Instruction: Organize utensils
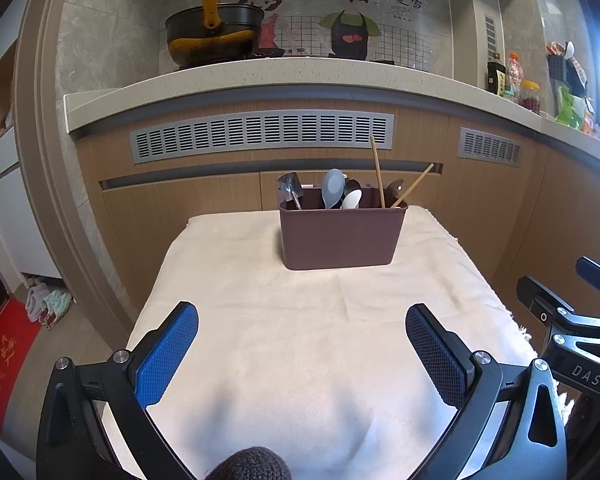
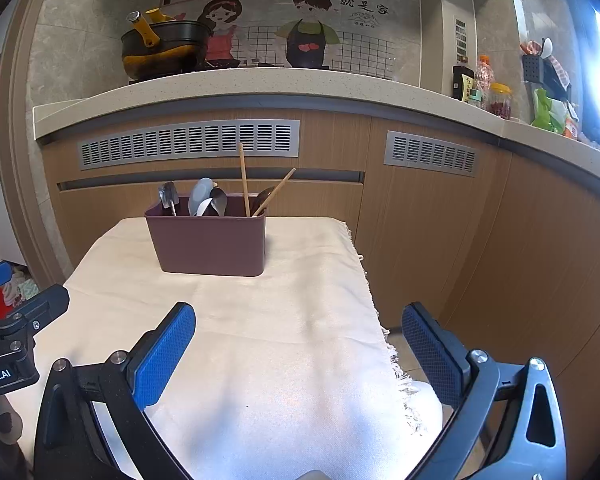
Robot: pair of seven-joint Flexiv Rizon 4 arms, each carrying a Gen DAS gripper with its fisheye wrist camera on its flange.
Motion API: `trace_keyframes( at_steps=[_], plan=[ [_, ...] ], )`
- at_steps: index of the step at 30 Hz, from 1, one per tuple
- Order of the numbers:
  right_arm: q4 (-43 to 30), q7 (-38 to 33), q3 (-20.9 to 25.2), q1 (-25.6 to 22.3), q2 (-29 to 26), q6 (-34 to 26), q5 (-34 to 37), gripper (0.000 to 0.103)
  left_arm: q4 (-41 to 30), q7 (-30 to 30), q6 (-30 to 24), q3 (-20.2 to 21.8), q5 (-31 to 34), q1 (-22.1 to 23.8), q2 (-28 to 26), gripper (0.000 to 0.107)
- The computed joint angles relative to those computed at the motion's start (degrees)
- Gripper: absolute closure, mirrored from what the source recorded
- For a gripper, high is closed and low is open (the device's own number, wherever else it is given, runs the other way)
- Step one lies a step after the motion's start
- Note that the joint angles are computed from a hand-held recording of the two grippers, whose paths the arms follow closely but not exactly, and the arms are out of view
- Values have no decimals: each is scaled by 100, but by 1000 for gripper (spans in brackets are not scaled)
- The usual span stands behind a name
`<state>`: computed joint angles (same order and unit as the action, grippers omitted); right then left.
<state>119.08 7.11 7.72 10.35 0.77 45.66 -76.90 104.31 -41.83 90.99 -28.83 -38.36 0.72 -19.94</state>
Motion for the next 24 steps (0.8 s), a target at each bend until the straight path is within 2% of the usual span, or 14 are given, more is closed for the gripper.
trace_keyframes(
  at_steps=[24],
  plan=[
    [27,-17,-3,-23,15,67,-19,1,-12,-61,6,7,147,22,-48,4]
  ],
)
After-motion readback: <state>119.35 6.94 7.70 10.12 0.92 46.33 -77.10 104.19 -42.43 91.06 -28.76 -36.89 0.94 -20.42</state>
